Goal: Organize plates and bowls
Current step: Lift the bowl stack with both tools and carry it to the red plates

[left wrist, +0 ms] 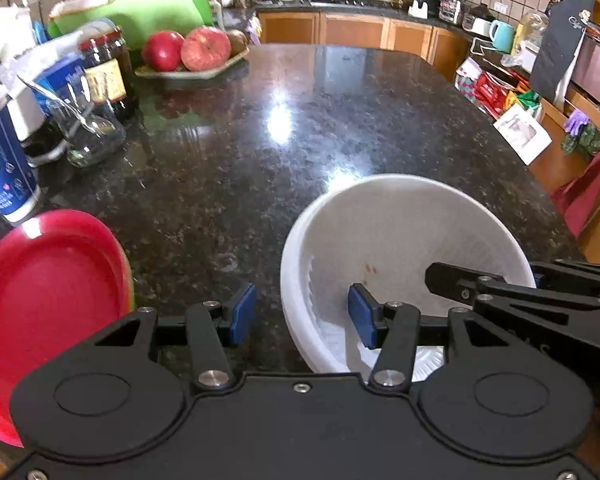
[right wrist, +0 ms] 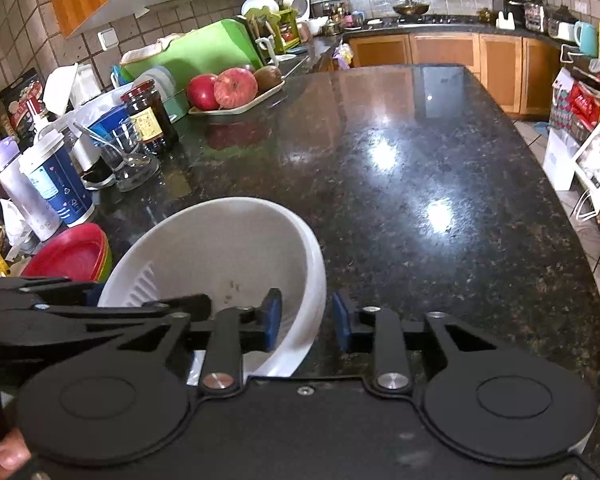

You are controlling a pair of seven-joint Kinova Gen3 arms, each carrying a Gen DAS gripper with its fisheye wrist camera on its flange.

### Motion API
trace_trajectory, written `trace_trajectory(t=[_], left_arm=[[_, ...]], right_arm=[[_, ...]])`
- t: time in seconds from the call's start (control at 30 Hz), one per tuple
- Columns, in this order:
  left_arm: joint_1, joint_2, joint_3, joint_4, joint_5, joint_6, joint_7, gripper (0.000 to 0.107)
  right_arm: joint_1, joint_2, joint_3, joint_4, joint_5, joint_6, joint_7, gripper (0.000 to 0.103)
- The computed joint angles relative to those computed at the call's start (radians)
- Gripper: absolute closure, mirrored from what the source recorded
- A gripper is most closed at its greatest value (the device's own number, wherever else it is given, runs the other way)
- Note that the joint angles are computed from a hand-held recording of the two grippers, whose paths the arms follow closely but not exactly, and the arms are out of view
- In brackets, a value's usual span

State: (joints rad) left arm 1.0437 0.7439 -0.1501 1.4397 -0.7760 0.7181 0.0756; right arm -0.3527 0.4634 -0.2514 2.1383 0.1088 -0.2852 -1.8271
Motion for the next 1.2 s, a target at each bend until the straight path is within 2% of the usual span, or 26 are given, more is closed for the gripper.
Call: trace_trajectory(t=[0.2, 0.3, 0.43, 0.6, 0.9, 1.07, 1.2], left_arm=[[0.0, -0.009, -0.011, 0.024, -0.004, -0.045, 0.032, 0.054], [-0.008, -0.019, -0.008, 0.036, 0.001, -0.084, 0.032, 0.068], [0.021, 0.003, -0.019, -0.012, 0.0, -0.022, 0.027, 0.069], [0.074, 0.011, -0.046, -0.02, -0.05, 0.021, 0.102, 0.069], [0.072, 0.015, 0.0, -0.056, -0.071, 0.105, 0.148, 0.069], [0.079, 0.04, 0.024, -0.121, -0.055, 0.209, 0.13, 0.069], [0.088, 0.045, 0.031, -0.138, -0.049, 0.274, 0.138, 0.069]], right_arm=[[0.0, -0.001, -0.001, 0.012, 0.013, -0.019, 0.008, 0.083], [0.063, 0.003, -0.06, 0.012, 0.07, -0.018, -0.022, 0.085], [0.08, 0.004, -0.063, 0.018, 0.099, -0.035, -0.034, 0.086], [0.139, 0.002, -0.104, 0.028, 0.176, -0.054, -0.075, 0.086], [0.201, -0.019, -0.129, 0.079, 0.314, -0.105, -0.15, 0.086], [0.26, -0.014, -0.165, 0.081, 0.433, -0.113, -0.226, 0.086], [0.26, -0.013, -0.169, 0.073, 0.501, -0.129, -0.269, 0.086]])
